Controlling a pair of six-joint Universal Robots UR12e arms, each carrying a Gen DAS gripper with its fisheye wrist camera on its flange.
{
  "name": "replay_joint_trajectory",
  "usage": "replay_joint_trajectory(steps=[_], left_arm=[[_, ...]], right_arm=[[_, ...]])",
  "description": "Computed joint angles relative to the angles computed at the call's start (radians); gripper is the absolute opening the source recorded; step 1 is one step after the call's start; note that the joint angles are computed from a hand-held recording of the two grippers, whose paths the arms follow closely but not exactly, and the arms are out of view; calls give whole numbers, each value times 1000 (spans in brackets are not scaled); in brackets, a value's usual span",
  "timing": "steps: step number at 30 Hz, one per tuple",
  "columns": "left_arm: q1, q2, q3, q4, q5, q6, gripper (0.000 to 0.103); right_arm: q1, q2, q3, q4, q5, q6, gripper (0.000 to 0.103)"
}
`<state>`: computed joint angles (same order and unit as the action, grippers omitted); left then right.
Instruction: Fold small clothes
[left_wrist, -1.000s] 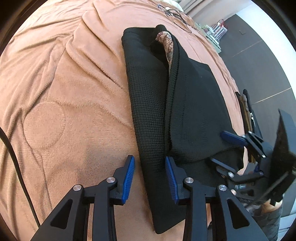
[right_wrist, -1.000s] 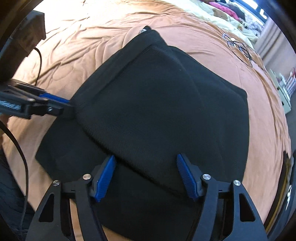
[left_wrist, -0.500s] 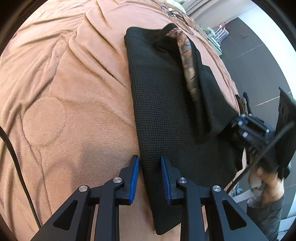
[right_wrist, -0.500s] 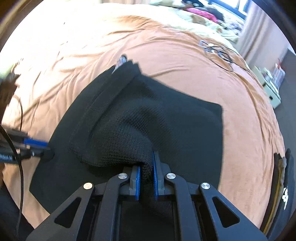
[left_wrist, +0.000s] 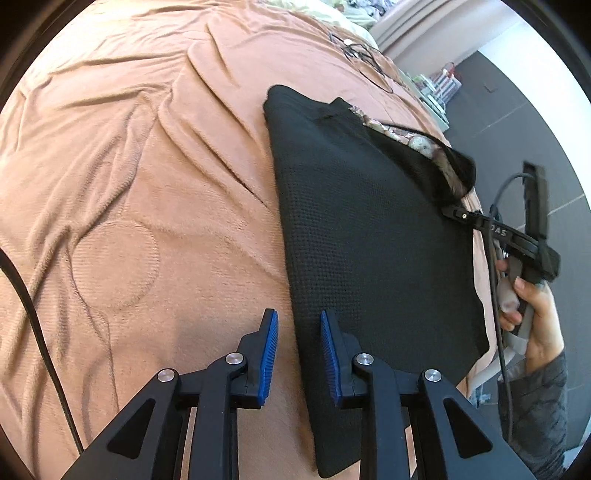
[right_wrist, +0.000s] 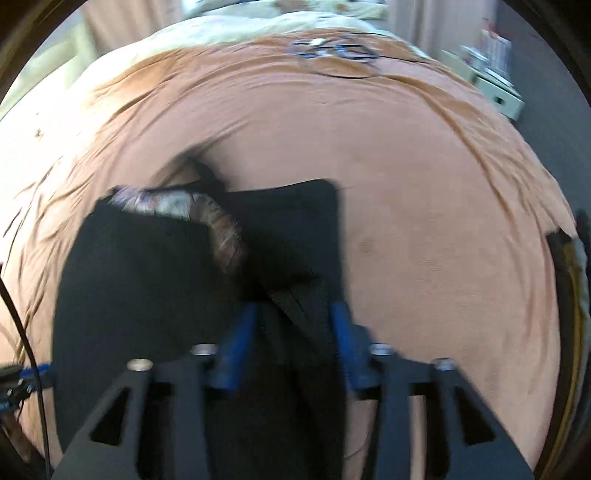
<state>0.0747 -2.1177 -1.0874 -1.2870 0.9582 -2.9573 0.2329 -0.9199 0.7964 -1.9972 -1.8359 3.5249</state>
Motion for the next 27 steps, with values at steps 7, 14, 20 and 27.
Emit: replay_joint_trajectory(steps=[7, 14, 20, 27], left_arm=[[10, 10, -19, 26, -14, -25, 26], [-1, -30, 57, -33, -8, -12, 26], [-12, -89, 147, -69, 5, -46, 26], [-28, -140, 226, -61, 20, -59, 26]], right_arm=[[-30, -50, 82, -48, 144, -4, 57], [-75, -91, 168, -66, 320, -36, 57], [-74, -87, 162, -81, 310, -70, 69], [-59, -12, 45, -10, 242, -58, 71]])
